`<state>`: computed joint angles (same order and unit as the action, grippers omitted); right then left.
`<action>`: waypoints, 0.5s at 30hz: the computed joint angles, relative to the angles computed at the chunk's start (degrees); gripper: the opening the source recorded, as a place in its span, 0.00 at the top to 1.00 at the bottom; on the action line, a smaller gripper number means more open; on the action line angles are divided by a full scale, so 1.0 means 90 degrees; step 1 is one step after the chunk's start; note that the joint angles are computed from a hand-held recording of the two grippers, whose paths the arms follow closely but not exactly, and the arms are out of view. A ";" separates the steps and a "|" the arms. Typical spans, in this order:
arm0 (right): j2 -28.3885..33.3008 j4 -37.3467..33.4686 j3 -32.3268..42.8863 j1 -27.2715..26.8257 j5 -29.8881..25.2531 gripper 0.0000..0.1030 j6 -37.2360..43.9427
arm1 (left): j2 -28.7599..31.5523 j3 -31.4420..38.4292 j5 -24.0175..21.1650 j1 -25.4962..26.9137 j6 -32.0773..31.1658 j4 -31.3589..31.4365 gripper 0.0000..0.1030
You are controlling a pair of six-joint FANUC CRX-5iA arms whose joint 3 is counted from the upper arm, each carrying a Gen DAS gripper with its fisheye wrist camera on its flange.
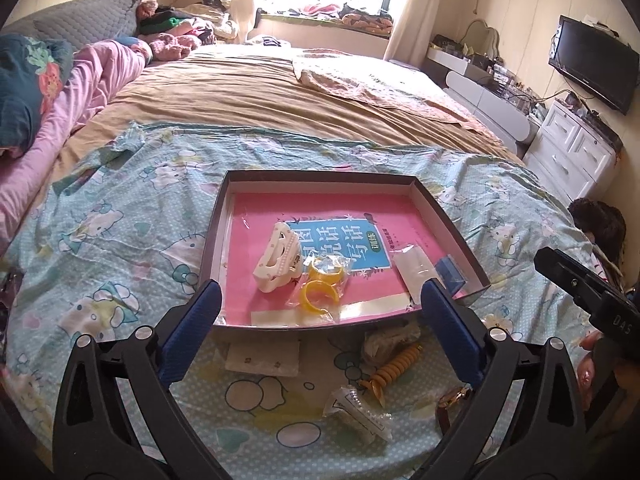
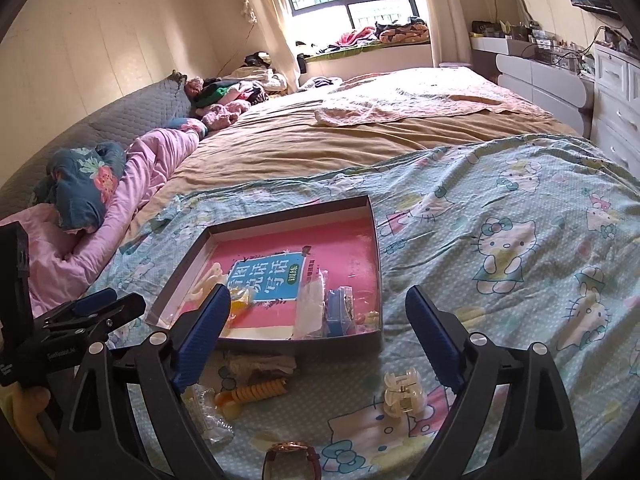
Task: Organize jewelry
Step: 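Withdraw both open tools from the tray back over the bed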
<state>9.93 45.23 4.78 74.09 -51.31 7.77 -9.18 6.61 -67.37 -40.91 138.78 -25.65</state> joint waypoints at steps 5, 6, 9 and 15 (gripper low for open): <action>-0.0112 0.0175 -0.0105 0.0116 0.0011 0.13 -0.0097 | -0.0137 -0.0046 -0.0116 -0.0177 0.0217 -0.0191 0.09; -0.0130 0.0192 -0.0124 0.0136 0.0014 0.13 -0.0110 | -0.0165 -0.0060 -0.0137 -0.0215 0.0262 -0.0224 0.09; -0.0167 0.0216 -0.0146 0.0201 0.0005 0.13 -0.0100 | -0.0234 -0.0093 -0.0211 -0.0317 0.0348 -0.0321 0.09; -0.0185 0.0182 -0.0133 0.0344 -0.0060 0.12 0.0005 | -0.0388 -0.0206 -0.0330 -0.0497 0.0572 -0.0477 0.09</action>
